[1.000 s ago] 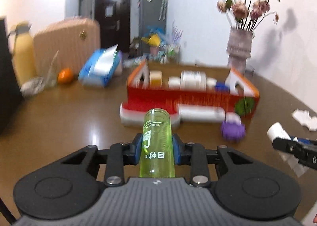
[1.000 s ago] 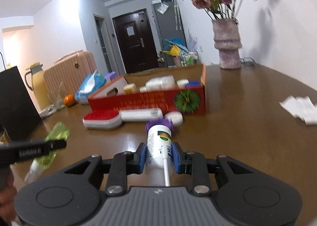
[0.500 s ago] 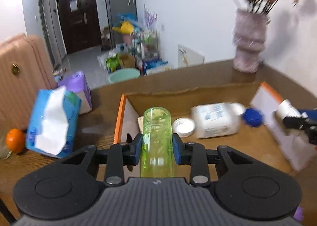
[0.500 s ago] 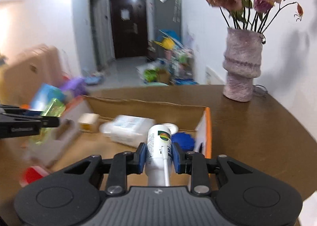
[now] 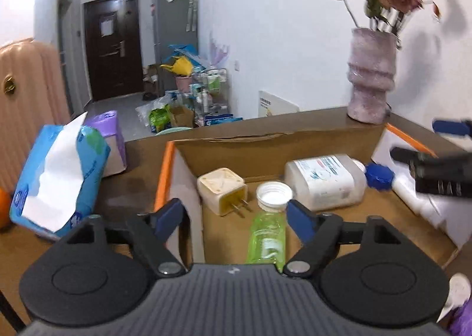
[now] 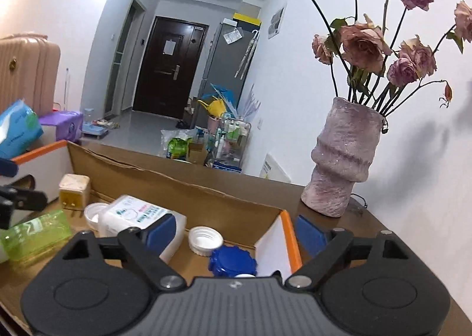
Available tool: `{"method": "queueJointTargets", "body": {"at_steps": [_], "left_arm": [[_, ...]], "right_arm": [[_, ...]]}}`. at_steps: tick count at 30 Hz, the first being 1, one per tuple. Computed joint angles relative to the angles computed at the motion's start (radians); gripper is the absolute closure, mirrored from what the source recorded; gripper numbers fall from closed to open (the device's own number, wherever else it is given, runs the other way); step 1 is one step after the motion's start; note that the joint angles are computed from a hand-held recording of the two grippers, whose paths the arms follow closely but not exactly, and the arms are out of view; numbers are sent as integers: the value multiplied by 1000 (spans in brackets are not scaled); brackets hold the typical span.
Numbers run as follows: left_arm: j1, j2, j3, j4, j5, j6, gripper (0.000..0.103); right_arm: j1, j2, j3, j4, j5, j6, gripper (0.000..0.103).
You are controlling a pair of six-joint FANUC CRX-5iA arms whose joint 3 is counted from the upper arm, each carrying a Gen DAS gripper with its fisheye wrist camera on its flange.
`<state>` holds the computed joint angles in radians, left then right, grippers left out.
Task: Organize rigid objects
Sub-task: 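Withdraw both tools from the box back over the table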
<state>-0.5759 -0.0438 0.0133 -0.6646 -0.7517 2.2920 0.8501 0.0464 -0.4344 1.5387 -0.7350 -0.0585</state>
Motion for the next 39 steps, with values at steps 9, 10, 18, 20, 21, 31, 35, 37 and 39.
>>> {"method": "queueJointTargets", "body": {"at_steps": [9, 10, 18, 20, 21, 31, 35, 37, 39], "left_arm": [[-62, 33, 43, -73, -81, 36, 16], [-59, 24, 35, -70, -79, 33, 16], [-42, -11, 39, 39, -115, 24, 6], [-63, -24, 54, 18, -155, 45, 5], [-76, -33, 59, 4, -172, 61, 5], [-274, -146, 78, -110, -401, 237, 1], [-414, -179, 71, -184, -517, 314, 0], [-497, -197, 59, -228, -567, 356, 0], [-587, -201, 57, -281, -623, 395, 0]], "right_arm": [[-45, -50, -9, -164, 164, 23, 13], [-46, -53, -11, -168, 170, 22, 13], [-34, -75, -21, -173, 151, -4, 3], [-20, -111, -38, -194, 166, 20, 3], [-10, -129, -47, -206, 169, 34, 3], [205, -341, -100, -478, 3, 264, 3], [304, -439, -159, -481, -99, 189, 3], [355, -480, -189, -470, -146, 150, 3], [430, -514, -215, -453, -224, 107, 3]]}}
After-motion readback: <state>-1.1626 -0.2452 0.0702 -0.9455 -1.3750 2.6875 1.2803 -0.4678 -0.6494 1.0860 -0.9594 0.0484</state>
